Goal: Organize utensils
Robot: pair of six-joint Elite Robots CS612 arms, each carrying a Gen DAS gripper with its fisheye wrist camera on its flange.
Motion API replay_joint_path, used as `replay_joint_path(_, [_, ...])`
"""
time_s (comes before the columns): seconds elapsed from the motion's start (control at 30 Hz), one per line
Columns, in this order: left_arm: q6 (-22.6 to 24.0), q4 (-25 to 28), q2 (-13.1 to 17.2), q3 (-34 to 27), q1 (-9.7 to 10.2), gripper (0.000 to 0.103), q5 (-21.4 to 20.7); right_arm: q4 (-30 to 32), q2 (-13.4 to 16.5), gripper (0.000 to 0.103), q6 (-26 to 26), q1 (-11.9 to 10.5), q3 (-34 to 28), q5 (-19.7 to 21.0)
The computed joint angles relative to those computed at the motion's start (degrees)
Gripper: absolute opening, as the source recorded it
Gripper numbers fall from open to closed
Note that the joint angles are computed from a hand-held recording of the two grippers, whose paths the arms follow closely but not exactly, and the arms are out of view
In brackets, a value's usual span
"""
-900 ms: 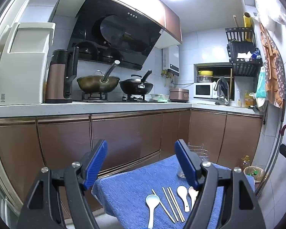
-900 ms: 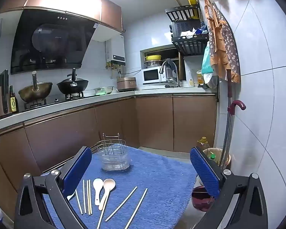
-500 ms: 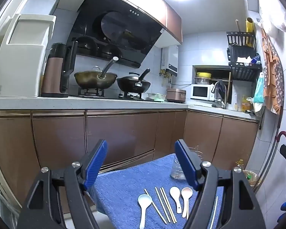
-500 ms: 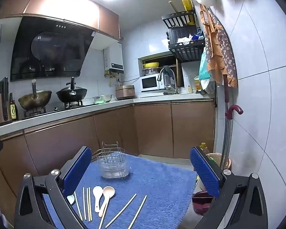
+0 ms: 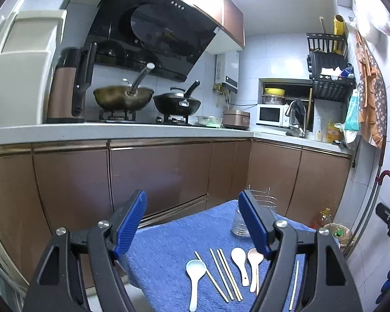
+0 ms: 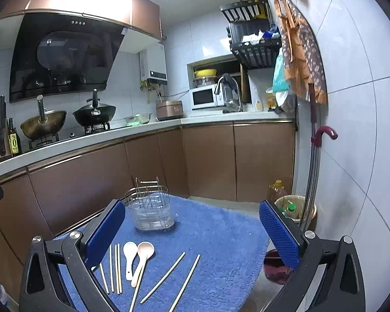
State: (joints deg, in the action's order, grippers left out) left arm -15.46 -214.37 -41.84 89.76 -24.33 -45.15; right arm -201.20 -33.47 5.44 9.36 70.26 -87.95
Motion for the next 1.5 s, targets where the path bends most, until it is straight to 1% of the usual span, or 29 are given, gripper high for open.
replay_joint_path(0.1, [-1.33,0.72,0.21,-0.45,0.6,0.072,-1.45,1.68,0.57,0.103,-0.34,0.01,-1.04,0.07])
replay_joint_path(0.2, [-2.09,1.94,0.41,-1.0,0.93,0.072,-2.05,3.15,1.24,0.103,-0.47,-0.07,-2.16,0.29])
replay_joint_path(0.43, [-3.02,5.21,1.58,-3.37,1.39,0.072,-1.41,5.7,2.53,0.103,-0.75,-0.14,-4.5,0.36])
replay_joint_path(0.63, [-2.5,5.66,2.43,-4.99,1.54,0.072,-1.15,5.7,3.29,0.103,-0.95,-0.11,-5.87,-0.16])
replay_joint_path(0.7, [-2.8,5.98,2.59,-5.35,1.76,0.072,-1.71,5.65,3.49,0.103,-0.91,-0.23,-6.24,0.33])
replay_joint_path(0.77, [-4.34,7.77,2.39,-5.41,2.23,0.072,-3.73,6.69,3.59,0.103,-0.29,-0.6,-6.63,2.34])
replay_joint_path(0.83, [-8.05,11.5,1.77,-5.24,3.17,0.072,-7.94,8.57,3.65,0.103,0.63,-0.99,-7.12,4.62])
replay_joint_path(0.87, [-10.17,13.72,1.44,-5.21,3.85,0.072,-11.1,10.11,3.73,0.103,0.99,-1.18,-7.57,5.58])
replay_joint_path(0.93, [-12.95,17.32,1.2,-5.6,4.91,0.072,-15.54,13.88,4.09,0.103,1.24,-1.43,-8.72,6.76])
replay_joint_path(0.97, [-14.54,19.35,1.22,-6.02,5.59,0.072,-18.41,15.59,4.27,0.103,1.39,-1.59,-9.19,7.58])
replay_joint_path(1.0, [-16.16,21.73,1.44,-6.79,6.5,0.072,-22.46,17.86,4.58,0.103,1.7,-1.77,-9.82,8.77])
replay_joint_path(1.07, [-17.22,26.1,2.12,-8.61,7.64,0.071,-27.8,23.58,5.4,0.102,1.97,-2.13,-11.77,10.58])
replay_joint_path(1.1, [-17.37,27.77,2.41,-9.42,8.03,0.071,-29.44,26.68,5.89,0.096,2.2,-2.35,-12.89,11.83])
replay_joint_path(1.13, [-17.7,30.69,3.06,-10.9,8.55,0.071,-31.85,29.48,6.42,0.093,2.46,-2.57,-13.91,13.25])
replay_joint_path(1.17, [-17.7,33.48,3.84,-12.6,9.09,0.071,-34.63,32.16,6.89,0.086,2.67,-2.84,-14.9,14.72])
replay_joint_path(1.2, [-17.47,35.17,4.37,-13.76,9.47,0.071,-36.47,35.84,7.65,0.079,2.85,-3.14,-16.53,16.44])
replay_joint_path(1.23, [-17.27,38.37,5.34,-15.83,9.98,0.071,-39.01,39.05,8.36,0.075,2.91,-3.32,-18.01,17.56])
replay_joint_path(1.27, [-17.41,40.84,6.11,-17.44,10.37,0.07,-40.67,43.07,9.43,0.067,2.77,-3.51,-20.11,18.85])
replay_joint_path(1.3, [-17.55,44.09,7.43,-20.01,10.93,0.069,-43.27,45.7,10.27,0.061,2.56,-3.57,-21.77,19.75])
replay_joint_path(1.33, [-17.57,46.85,8.4,-22.03,11.31,0.064,-44.87,48.71,11.22,0.058,2.16,-3.68,-23.59,20.71])
replay_joint_path(1.37, [-17.69,48.71,9.11,-23.38,11.43,0.06,-45.64,51.01,11.87,0.053,1.78,-3.74,-24.88,21.17])
replay_joint_path(1.4, [-17.84,52.52,10.51,-26.22,11.89,0.053,-47.53,53.07,12.61,0.047,1.32,-3.77,-26.09,21.54])
replay_joint_path(1.43, [-17.82,54.89,11.46,-28.12,12.24,0.048,-48.68,55.56,13.45,0.046,0.88,-3.83,-27.73,22.05])
replay_joint_path(1.47, [-17.68,58.21,12.7,-30.53,12.63,0.047,-50.03,57.23,14.09,0.044,0.5,-3.84,-28.95,22.21])
replay_joint_path(1.5, [-17.58,59.89,13.43,-31.77,12.88,0.045,-50.76,59.25,14.88,0.043,-0.02,-3.81,-30.49,22.11])
